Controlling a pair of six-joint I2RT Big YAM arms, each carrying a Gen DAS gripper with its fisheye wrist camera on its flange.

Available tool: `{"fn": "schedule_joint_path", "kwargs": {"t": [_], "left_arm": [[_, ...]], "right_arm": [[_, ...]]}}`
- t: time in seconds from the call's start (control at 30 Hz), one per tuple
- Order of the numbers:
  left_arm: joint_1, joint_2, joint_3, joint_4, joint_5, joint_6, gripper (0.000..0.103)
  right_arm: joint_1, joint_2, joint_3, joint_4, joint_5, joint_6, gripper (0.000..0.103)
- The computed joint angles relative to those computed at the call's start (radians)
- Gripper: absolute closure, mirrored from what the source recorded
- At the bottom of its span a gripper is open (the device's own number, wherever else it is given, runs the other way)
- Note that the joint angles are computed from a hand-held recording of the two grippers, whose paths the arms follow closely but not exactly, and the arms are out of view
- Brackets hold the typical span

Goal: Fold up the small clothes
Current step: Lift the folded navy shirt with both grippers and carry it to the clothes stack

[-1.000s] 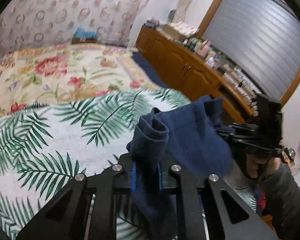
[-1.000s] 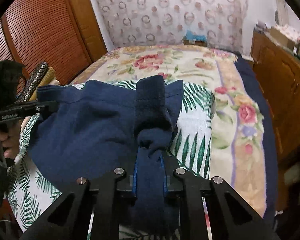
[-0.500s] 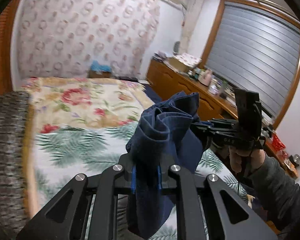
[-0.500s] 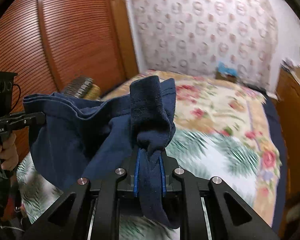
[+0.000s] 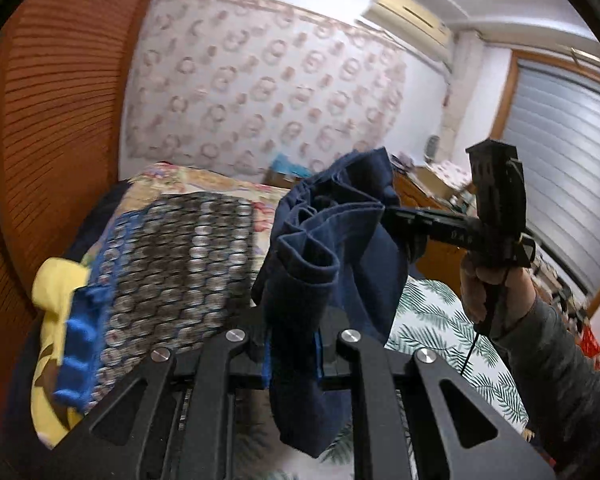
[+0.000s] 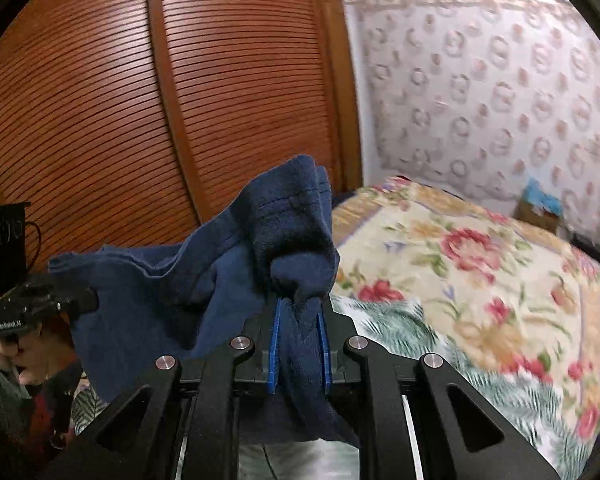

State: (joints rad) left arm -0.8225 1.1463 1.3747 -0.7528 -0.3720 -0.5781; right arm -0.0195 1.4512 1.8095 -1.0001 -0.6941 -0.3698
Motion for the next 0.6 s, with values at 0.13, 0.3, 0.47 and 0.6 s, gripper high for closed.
{"fn": "schedule_joint_path", "kwargs": {"t": [0.13,0.3,0.47,0.6], "left_arm": [[0.035,-0.068,-0.080,0.021,-0.008,-0.038,0.088],[0.065,-0.112,-0.152,0.020,-0.019,-0.097,0.088],[0.097,-0.107,-0.190,-0.028,-0.050,-0.130,0.088],[0.111,-0.103,-0.218,-0.084,-0.054,-0.170,0.088]], "right_arm": [[0.091,0.095,0.123,-0.023,0.058,-0.022,0.088],[0.178,0.250,0.339,-0.111,0.142,-0.096,0.088],[0.239,0.422,0.559,-0.189,0.167,-0.089,0.088],[0.275,0.528,0.652,-0.202,0.203,-0.039,0.087]]}}
